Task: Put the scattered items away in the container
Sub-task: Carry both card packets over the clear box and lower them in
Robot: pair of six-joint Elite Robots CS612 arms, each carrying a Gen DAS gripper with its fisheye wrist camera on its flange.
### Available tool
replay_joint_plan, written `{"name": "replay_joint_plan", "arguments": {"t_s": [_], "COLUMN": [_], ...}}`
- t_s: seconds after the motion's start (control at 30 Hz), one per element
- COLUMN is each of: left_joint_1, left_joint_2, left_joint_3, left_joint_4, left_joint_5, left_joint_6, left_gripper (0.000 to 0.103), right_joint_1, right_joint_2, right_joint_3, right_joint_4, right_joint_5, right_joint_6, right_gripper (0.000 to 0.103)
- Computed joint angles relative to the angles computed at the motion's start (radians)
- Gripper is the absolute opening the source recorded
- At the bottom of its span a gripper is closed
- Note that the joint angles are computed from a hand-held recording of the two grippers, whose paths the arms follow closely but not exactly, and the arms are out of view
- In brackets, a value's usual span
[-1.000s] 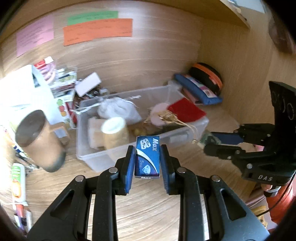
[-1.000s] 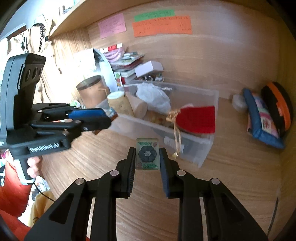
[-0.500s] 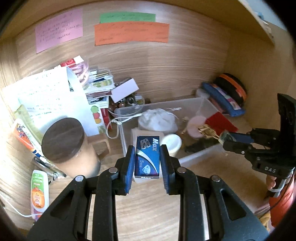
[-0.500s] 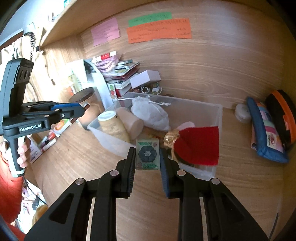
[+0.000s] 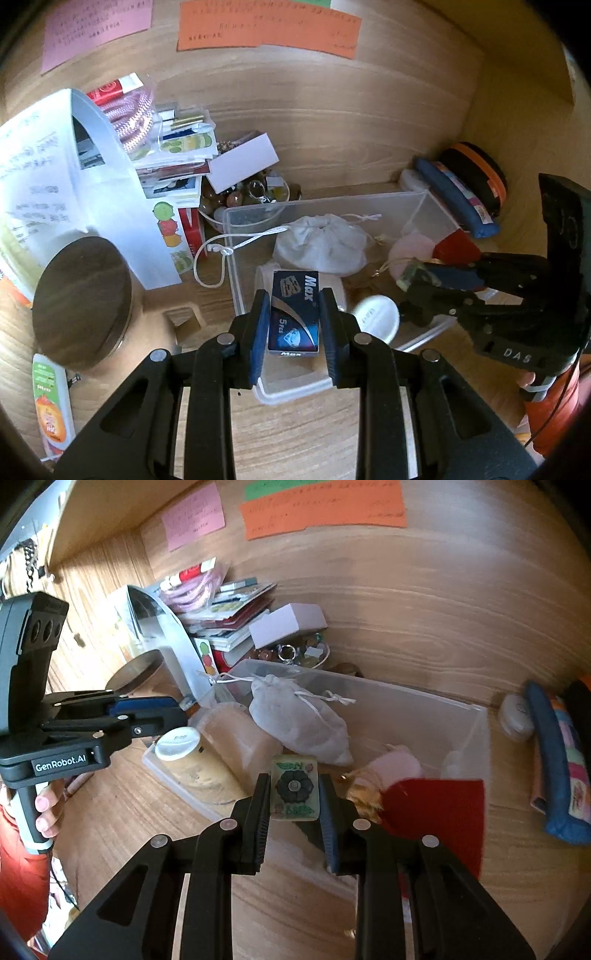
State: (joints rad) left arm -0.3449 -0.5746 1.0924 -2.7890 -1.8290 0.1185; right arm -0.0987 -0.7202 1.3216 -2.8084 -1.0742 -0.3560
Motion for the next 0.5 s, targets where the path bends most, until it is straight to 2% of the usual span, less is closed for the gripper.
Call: {"name": "replay_joint_plan", "arguments": {"t_s": [0.2, 0.5], "left_joint_1": [0.0, 0.001], "left_joint_2": [0.015, 0.03], "left_joint_3": [-0.029, -0.058], "left_joint_4": [0.029, 0.056], "left_joint_5": [-0.003, -0.004], "left_joint_6": [0.007, -0.002], "left_gripper": [0.026, 0.027], "right_joint_1": [0.018, 0.028], "right_joint_2": [0.024, 0.028], "right_joint_3": [-0.045, -0.048], "right_joint_4": [0.041, 0.012], "right_joint_5": [-0.024, -0.061], "right_joint_6": [-0.03, -0.036], "right_gripper": [0.023, 0.023]}}
